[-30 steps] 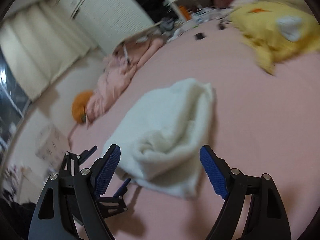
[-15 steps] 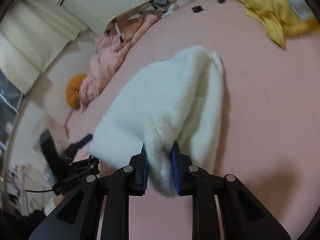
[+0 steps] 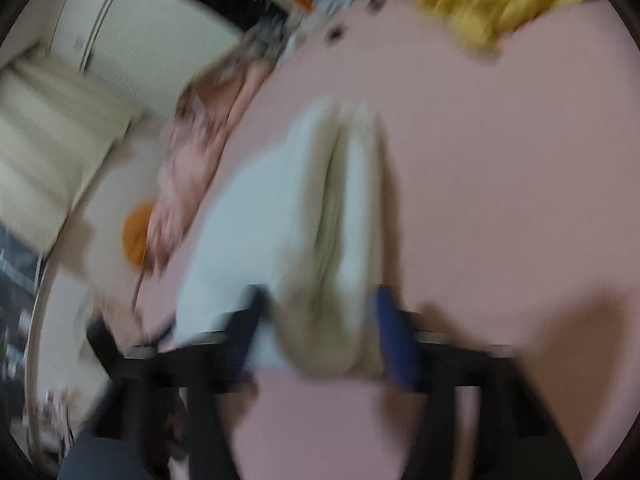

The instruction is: Fold clothes

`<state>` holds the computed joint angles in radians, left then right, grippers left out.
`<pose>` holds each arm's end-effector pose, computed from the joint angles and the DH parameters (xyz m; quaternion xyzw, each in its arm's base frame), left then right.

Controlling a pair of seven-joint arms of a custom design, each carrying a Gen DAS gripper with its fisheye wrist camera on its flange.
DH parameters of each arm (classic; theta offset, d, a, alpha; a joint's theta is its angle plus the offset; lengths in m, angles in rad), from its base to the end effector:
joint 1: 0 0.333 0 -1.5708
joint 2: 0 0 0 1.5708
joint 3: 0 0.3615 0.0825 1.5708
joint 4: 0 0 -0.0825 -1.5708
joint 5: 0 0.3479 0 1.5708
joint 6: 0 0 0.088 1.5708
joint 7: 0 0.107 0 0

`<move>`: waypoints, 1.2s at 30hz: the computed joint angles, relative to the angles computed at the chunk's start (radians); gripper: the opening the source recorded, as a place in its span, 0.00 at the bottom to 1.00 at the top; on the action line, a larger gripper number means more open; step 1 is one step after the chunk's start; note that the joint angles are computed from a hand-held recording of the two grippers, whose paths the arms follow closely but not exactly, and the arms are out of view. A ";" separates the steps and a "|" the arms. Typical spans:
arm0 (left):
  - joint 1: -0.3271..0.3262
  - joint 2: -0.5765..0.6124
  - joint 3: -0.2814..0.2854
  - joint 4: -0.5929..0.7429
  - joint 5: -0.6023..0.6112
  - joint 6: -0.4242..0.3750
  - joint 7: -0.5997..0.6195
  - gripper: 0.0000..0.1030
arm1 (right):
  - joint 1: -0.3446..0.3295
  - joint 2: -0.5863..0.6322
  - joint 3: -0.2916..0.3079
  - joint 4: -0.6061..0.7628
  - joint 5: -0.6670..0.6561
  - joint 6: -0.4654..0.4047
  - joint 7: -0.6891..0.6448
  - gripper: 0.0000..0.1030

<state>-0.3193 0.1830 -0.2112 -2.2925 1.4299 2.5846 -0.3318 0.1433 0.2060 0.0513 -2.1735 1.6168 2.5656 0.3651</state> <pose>0.4351 -0.2734 0.3472 -0.7052 0.6067 -0.1992 0.3080 0.5419 0.0900 0.3752 -0.6341 0.6242 0.0658 0.4516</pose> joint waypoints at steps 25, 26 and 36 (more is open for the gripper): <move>-0.011 0.019 -0.005 0.028 -0.026 -0.015 0.022 0.95 | 0.030 0.317 0.127 0.322 -0.548 0.310 0.258 0.25; -0.014 0.018 -0.005 0.029 -0.036 -0.022 0.039 0.94 | 0.006 0.298 0.161 0.302 -0.493 0.351 0.201 0.29; 0.011 0.010 0.012 0.007 -0.011 0.066 -0.055 0.94 | -0.115 -0.049 0.187 -0.063 -0.178 0.077 -0.215 0.53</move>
